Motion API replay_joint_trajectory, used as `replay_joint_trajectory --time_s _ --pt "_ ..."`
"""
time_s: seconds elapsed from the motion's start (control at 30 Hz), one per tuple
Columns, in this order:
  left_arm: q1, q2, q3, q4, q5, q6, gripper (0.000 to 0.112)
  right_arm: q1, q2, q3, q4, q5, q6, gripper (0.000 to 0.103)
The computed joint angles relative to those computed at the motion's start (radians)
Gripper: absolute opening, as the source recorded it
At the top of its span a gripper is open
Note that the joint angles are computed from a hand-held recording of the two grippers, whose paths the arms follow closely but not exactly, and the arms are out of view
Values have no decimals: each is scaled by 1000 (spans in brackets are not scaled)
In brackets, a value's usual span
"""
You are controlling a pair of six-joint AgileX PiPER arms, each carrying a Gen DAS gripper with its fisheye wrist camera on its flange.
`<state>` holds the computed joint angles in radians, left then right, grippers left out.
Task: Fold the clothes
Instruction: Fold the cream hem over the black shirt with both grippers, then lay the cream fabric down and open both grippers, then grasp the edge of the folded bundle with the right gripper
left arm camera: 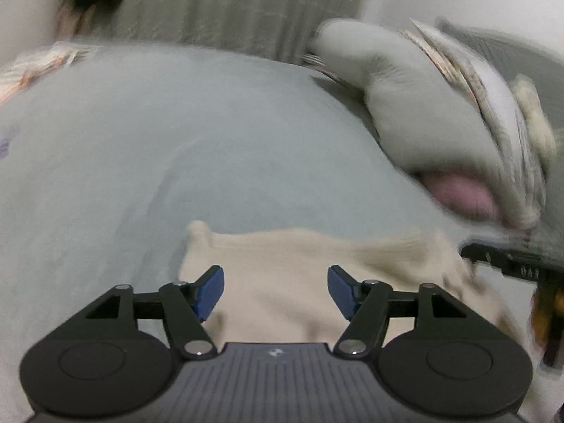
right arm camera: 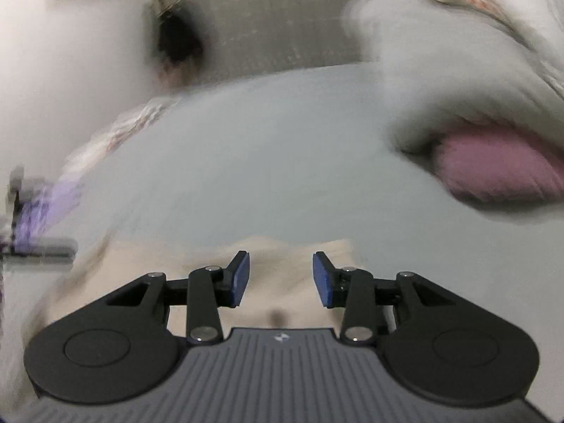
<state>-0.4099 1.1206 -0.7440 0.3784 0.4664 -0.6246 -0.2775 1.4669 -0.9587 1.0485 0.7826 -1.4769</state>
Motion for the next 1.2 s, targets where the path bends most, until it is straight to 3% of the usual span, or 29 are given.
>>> replay_joint_trajectory --time_s 0.1,0.17,0.27,0.37,0.47,0.53,0.6,0.63,0.7,0.83,0.93,1.07,1.13,1.2 --pt "-78 103 -39 120 47 -112 70 131 60 -46 -103 -100 145 42" --pt "-105 206 -101 253 117 -226 70 202 87 -62 -197 -205 257 40" --pt "-117 266 -119 423 184 -364 71 275 165 -95 -324 -403 427 42" --pt "-66 273 -114 406 171 -377 71 259 206 -118 -258 -418 447 53" --pt "-57 280 -126 413 193 -405 71 269 226 -113 -247 -487 474 63" --pt "-49 237 -109 395 210 -389 71 281 205 -86 -279 -545 532 63" --pt "-37 154 -78 353 213 -336 71 265 150 -34 -183 -575 464 63" --pt "-38 96 -58 331 219 -302 72 227 82 4 -83 -536 393 63" --pt "-51 -34 -21 292 257 -231 75 111 -7 48 38 -356 261 64" --pt "-99 -251 55 208 397 -203 79 -201 -146 92 -77 20 223 64" --pt "-128 -381 136 139 431 -198 79 -429 -102 25 -156 207 293 64" --pt "-68 -369 219 76 337 -118 80 -551 -121 82 -124 315 156 63" --pt "-43 -379 246 70 278 -107 80 -529 -136 144 -84 287 75 60" --pt "-18 -383 263 58 227 -83 80 -488 -112 150 -71 245 96 48"
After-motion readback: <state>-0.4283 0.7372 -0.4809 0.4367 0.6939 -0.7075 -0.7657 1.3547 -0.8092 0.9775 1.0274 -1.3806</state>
